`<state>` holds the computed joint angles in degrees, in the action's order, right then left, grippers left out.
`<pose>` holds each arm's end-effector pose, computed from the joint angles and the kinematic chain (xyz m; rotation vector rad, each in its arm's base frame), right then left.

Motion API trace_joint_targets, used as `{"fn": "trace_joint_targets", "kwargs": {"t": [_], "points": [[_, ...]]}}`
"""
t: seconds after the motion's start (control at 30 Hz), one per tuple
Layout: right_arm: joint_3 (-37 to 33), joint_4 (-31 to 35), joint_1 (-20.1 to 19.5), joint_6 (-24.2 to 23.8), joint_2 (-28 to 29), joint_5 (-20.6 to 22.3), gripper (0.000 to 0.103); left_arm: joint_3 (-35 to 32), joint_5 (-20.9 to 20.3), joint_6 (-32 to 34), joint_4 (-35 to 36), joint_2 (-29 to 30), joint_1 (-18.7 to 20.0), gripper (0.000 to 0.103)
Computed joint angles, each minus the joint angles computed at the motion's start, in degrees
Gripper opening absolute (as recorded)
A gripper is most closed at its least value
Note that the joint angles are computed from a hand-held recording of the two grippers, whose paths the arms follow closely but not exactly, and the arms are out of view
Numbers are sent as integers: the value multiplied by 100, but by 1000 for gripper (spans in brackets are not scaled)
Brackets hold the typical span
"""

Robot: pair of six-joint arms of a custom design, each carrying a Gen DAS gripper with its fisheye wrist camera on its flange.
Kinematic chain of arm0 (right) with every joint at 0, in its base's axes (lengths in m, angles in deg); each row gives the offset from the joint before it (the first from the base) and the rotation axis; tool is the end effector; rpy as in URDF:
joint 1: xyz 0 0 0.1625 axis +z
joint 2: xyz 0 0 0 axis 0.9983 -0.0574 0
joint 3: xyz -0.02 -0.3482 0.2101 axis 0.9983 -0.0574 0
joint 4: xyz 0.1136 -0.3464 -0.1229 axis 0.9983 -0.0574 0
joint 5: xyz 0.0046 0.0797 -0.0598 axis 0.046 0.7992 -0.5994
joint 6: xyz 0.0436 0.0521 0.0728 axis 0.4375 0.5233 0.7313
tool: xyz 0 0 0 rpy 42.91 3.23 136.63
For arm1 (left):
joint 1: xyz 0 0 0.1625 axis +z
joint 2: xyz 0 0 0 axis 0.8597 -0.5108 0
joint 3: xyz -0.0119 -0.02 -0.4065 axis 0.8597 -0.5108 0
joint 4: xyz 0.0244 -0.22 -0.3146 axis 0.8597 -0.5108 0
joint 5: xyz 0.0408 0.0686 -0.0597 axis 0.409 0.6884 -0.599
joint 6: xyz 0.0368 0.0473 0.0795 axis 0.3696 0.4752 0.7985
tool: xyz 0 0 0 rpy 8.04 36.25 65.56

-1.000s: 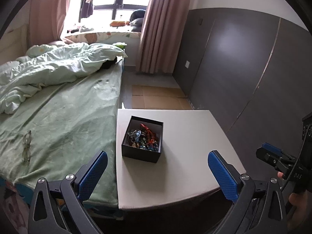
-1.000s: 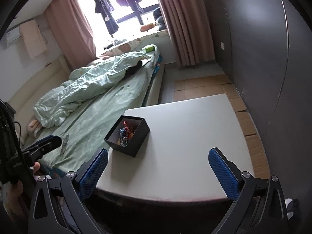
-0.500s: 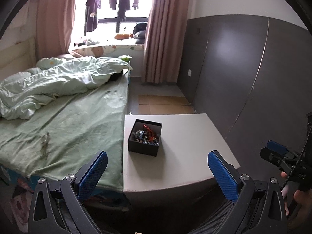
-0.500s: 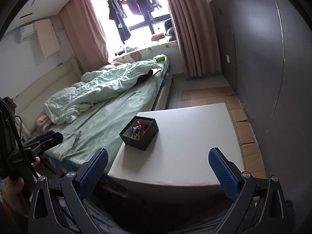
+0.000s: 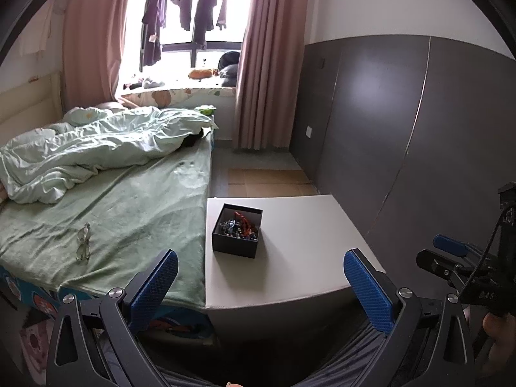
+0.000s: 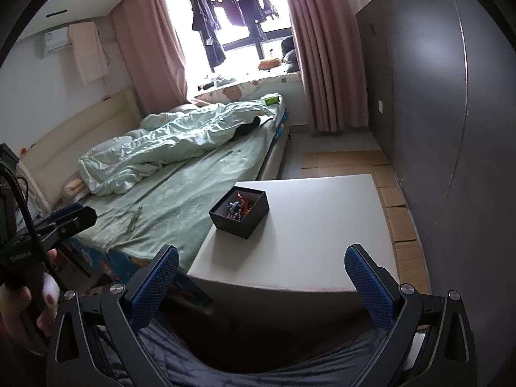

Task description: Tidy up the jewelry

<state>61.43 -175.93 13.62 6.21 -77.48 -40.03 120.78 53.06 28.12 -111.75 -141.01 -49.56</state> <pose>0.1702 -0.3433 0.5363 0.6604 -2.4592 1.0887 -0.5542 -0.3153 0.1869 0.6071 2.2961 -1.1222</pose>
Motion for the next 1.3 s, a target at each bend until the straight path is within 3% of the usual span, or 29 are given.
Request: {"fn": "trace_joint_targets", "kwargs": {"t": [1.3], "points": [[36,20,15,178,-69,-151,103,185,-66,-110,-177,-75,-59,103]]}}
